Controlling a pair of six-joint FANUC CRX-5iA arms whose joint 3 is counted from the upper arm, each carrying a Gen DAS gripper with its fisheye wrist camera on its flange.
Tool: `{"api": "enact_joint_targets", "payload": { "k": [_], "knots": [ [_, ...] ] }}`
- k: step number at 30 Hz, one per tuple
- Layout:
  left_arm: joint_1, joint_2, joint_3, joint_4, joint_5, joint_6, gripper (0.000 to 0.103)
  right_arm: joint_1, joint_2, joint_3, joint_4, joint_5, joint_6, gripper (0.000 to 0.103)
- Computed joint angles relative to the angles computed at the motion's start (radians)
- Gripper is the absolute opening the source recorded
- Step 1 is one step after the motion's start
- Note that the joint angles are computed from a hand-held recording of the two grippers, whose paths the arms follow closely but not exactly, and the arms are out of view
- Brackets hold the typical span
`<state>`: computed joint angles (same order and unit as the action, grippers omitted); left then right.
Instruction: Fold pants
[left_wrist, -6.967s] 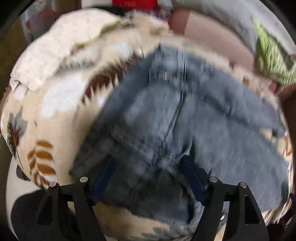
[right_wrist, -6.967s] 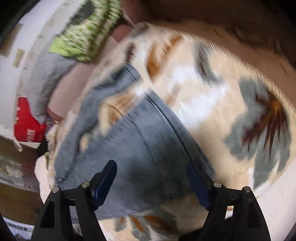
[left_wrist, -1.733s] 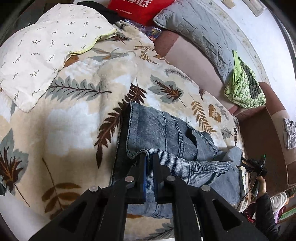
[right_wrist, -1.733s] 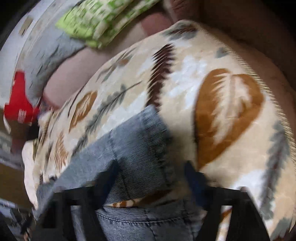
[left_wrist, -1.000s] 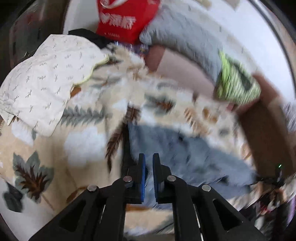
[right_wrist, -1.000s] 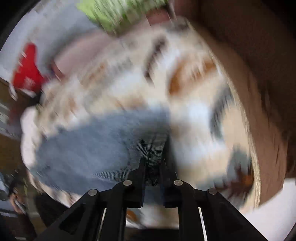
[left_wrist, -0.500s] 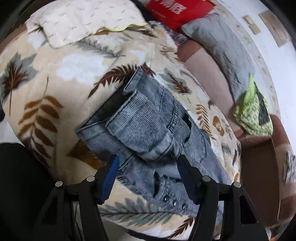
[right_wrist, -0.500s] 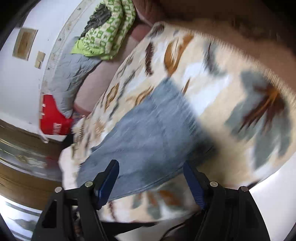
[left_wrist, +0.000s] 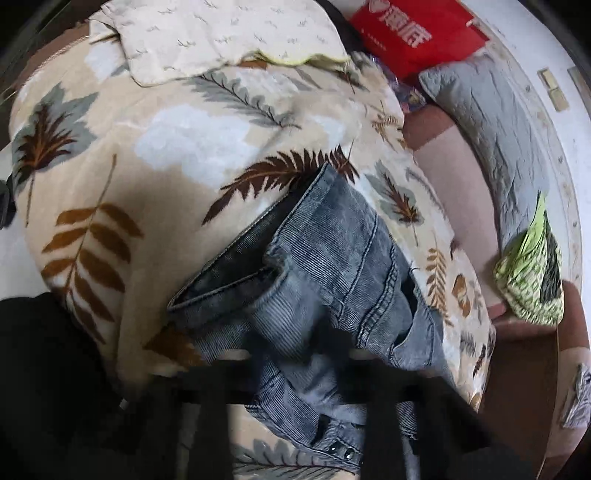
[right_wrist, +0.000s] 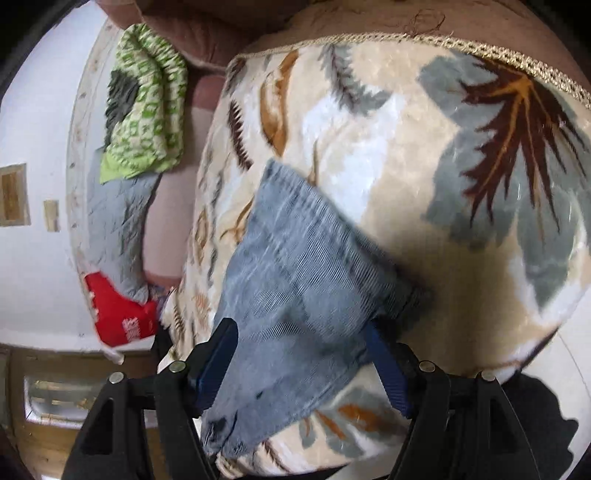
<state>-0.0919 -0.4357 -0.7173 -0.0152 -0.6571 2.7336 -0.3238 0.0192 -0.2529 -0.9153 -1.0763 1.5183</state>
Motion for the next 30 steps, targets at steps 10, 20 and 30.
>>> {"api": "enact_joint_targets", "payload": {
  "k": [10, 20, 30],
  "knots": [
    [0.036, -0.085, 0.055, -0.042, -0.017, -0.113, 0.004, 0.083, -0.004, 0.024, 0.172, 0.088, -0.014, 0.017],
    [0.169, -0.130, -0.164, 0.211, -0.054, -0.365, 0.018, 0.077, -0.016, -0.011, 0.226, 0.086, 0.063, 0.022],
    [-0.122, -0.107, 0.144, -0.338, -0.271, 0.134, 0.061, 0.137, -0.149, -0.071, 0.407, 0.185, -0.076, 0.066]
  ]
}}
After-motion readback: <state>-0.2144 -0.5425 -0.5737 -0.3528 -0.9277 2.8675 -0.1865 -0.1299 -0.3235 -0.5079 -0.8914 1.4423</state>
